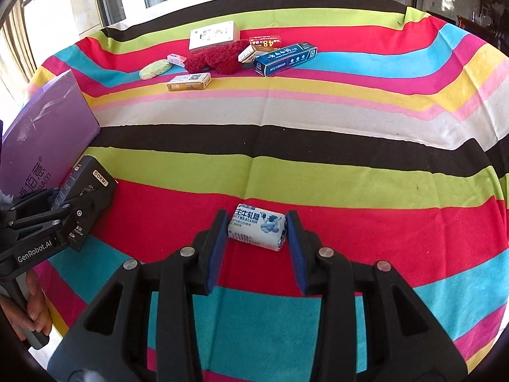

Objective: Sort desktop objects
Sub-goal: 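Carry both items into the purple-rimmed box and open both tools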

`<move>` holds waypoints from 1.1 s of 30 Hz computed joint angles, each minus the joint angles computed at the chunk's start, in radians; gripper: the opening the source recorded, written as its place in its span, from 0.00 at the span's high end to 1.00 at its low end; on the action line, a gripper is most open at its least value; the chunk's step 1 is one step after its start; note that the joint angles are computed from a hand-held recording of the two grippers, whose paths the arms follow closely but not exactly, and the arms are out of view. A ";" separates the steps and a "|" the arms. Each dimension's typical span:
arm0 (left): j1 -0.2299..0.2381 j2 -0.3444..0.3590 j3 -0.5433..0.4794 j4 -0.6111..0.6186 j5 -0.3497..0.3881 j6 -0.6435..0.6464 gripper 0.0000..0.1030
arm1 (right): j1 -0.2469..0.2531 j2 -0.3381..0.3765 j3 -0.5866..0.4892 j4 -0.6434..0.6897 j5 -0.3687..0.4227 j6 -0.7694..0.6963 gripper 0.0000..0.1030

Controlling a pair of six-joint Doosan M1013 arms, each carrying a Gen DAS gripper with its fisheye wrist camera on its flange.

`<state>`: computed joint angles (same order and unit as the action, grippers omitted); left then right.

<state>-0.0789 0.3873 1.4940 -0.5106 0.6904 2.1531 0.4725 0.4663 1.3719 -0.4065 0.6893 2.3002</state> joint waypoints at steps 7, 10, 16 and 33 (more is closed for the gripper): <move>0.004 -0.034 0.047 -0.049 0.003 0.084 0.61 | 0.024 -0.023 0.033 -0.023 0.007 0.033 0.61; 0.011 -0.056 0.062 -0.117 -0.009 0.139 0.61 | 0.028 -0.041 0.045 -0.031 -0.017 0.063 0.61; 0.041 -0.116 0.091 -0.291 -0.063 0.275 0.61 | 0.048 -0.064 0.033 -0.091 -0.077 0.106 0.61; 0.190 -0.182 0.105 -0.548 -0.182 0.370 0.61 | 0.130 0.062 -0.235 0.106 -0.225 -0.309 0.61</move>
